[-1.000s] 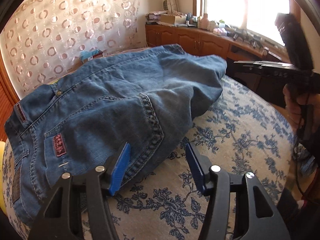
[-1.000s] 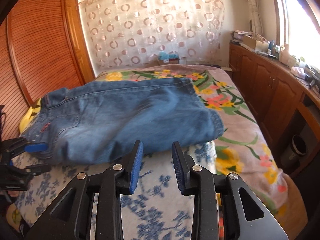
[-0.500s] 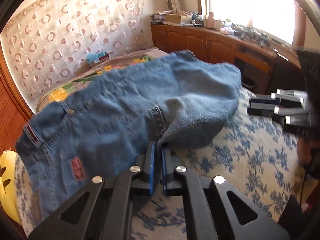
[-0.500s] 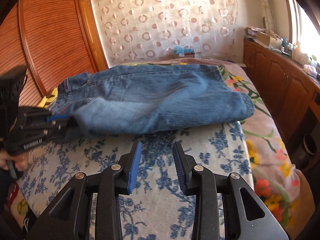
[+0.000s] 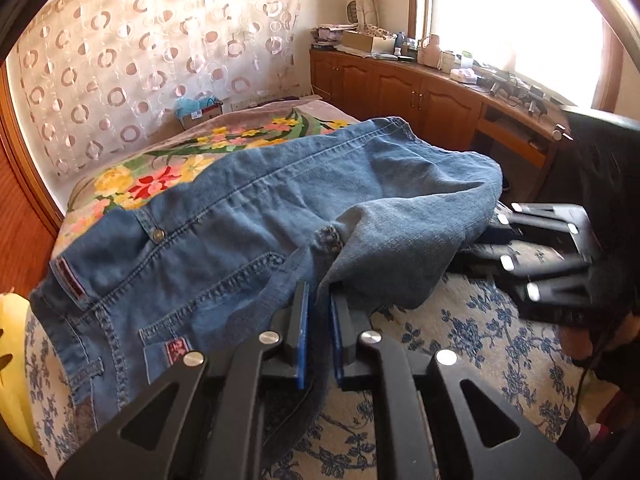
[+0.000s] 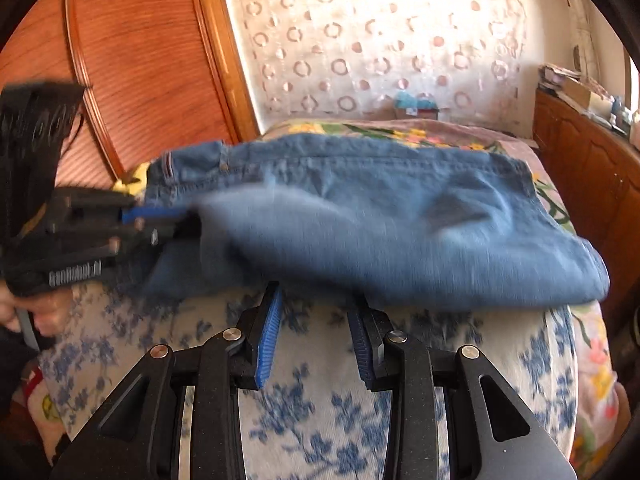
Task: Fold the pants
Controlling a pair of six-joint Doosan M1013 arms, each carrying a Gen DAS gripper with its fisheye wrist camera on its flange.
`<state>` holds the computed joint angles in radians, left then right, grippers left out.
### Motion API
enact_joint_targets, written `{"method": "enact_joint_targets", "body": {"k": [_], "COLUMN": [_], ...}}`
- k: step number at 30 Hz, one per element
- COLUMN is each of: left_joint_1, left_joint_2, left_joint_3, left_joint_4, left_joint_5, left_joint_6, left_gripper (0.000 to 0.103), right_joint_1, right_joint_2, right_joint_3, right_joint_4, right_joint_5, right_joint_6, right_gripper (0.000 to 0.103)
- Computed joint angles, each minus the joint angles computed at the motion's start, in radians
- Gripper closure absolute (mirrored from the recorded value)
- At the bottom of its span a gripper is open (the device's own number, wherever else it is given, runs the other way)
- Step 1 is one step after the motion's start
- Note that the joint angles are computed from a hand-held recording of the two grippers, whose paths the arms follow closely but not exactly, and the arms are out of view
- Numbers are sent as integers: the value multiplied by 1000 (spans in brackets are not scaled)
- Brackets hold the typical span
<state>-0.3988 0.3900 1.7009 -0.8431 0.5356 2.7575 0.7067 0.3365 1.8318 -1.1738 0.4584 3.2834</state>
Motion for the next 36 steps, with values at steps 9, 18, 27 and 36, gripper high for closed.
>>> {"method": "enact_joint_targets", "body": {"k": [9, 18, 27, 36], "left_joint_1": [54, 147, 184, 236], "left_joint_2": [-52, -76, -75, -57], "left_joint_3": [92, 143, 168, 180], "left_joint_4": [-77, -248, -279, -201], "left_joint_5": [-14, -29, -79, -100], "left_joint_6": [91, 238, 259, 166], "left_gripper": [80, 44, 36, 36], "right_joint_1": [-22, 9, 25, 41], "right_joint_2": [1, 20, 39, 78], "right_joint_3": [-30, -36, -44, -97], "right_joint_4": [46, 245, 328, 296], "right_joint_5": [-14, 48, 47, 72], "right_joint_6": [-67, -297, -420, -494], "right_gripper": [78, 78, 71, 69]}}
